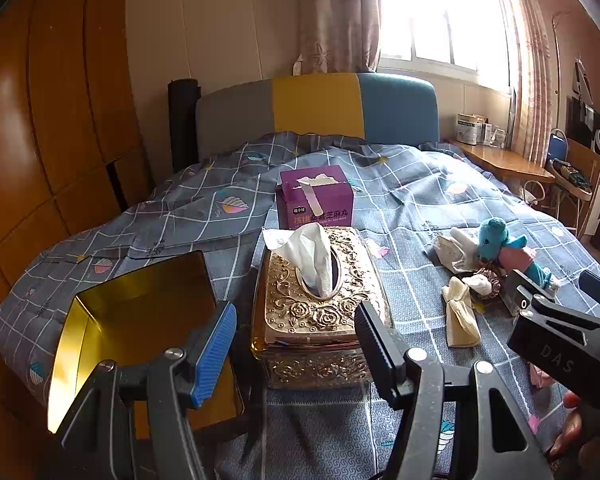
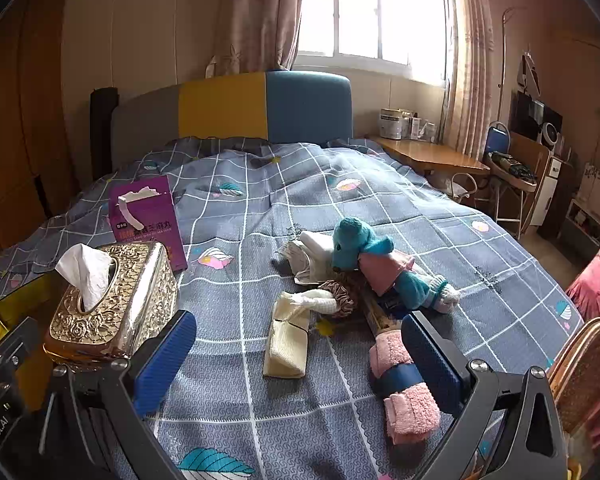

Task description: Organize soft objects

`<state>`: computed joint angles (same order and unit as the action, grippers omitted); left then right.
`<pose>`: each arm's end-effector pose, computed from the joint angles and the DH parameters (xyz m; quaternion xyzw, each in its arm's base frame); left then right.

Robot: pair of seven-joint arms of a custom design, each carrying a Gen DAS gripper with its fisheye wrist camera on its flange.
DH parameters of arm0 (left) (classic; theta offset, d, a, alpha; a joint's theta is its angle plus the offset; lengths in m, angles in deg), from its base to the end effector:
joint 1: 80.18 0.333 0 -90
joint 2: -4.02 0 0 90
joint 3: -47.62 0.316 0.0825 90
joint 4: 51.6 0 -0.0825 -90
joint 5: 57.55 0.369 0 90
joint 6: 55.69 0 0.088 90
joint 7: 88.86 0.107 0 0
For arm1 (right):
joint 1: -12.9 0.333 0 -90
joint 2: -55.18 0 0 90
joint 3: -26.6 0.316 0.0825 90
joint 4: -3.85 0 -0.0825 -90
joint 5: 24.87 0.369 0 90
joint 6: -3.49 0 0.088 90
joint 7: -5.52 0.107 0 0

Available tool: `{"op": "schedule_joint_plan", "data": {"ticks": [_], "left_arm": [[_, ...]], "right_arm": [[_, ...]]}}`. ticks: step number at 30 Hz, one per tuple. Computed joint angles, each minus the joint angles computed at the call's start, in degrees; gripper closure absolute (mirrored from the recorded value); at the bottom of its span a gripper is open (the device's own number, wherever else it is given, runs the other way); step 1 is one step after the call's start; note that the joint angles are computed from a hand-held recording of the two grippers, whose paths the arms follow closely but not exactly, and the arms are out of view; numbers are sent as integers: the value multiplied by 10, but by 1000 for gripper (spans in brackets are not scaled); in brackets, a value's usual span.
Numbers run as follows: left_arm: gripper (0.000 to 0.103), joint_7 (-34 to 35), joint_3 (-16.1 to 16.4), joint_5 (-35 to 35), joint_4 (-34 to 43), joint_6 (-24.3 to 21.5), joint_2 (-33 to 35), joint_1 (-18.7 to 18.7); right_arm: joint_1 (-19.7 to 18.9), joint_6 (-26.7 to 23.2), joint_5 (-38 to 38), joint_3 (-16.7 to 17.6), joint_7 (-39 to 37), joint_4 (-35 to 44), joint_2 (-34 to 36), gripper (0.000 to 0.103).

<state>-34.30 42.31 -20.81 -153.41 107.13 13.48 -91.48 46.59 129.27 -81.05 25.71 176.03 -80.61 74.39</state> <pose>0.6072 -0.2093 0.5677 -0.5643 0.6828 -0.3242 0.3321 0.5912 0.3480 0.5466 -0.4963 0.7351 -0.3869 0.2522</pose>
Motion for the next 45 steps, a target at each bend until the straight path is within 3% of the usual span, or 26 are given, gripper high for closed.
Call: {"op": "schedule_joint_plan", "data": {"ticks": [24,31,35,37,39,42,45], "left_arm": [[41,9,-3,-5,-2,0,-3,-1],[41,32,-8,-21,2,0,2,0],[41,78,-18,-61,4,4,6,4],[41,136,-33,-108,5,12,10,14],[39,272,-83,-242,11,12,18,47],[31,508,-178,-468,72,-81,50,109],[31,585,-189,-510,119,-124,84,98]], "right_arm": [[-6,4,-10,1,13,-14,-11,0],[-13,3,-15,2,26,-30,-25,0],[-25,7,-11,5,40,-49,-41,0],[-34,7,-7,6,45,-62,-51,0],[-45,13,-1,9,47,-79,-65,0],[-73,46,29,13,49,-123,-98,0],[-102,72,54,18,62,-177,-140,0]]}}
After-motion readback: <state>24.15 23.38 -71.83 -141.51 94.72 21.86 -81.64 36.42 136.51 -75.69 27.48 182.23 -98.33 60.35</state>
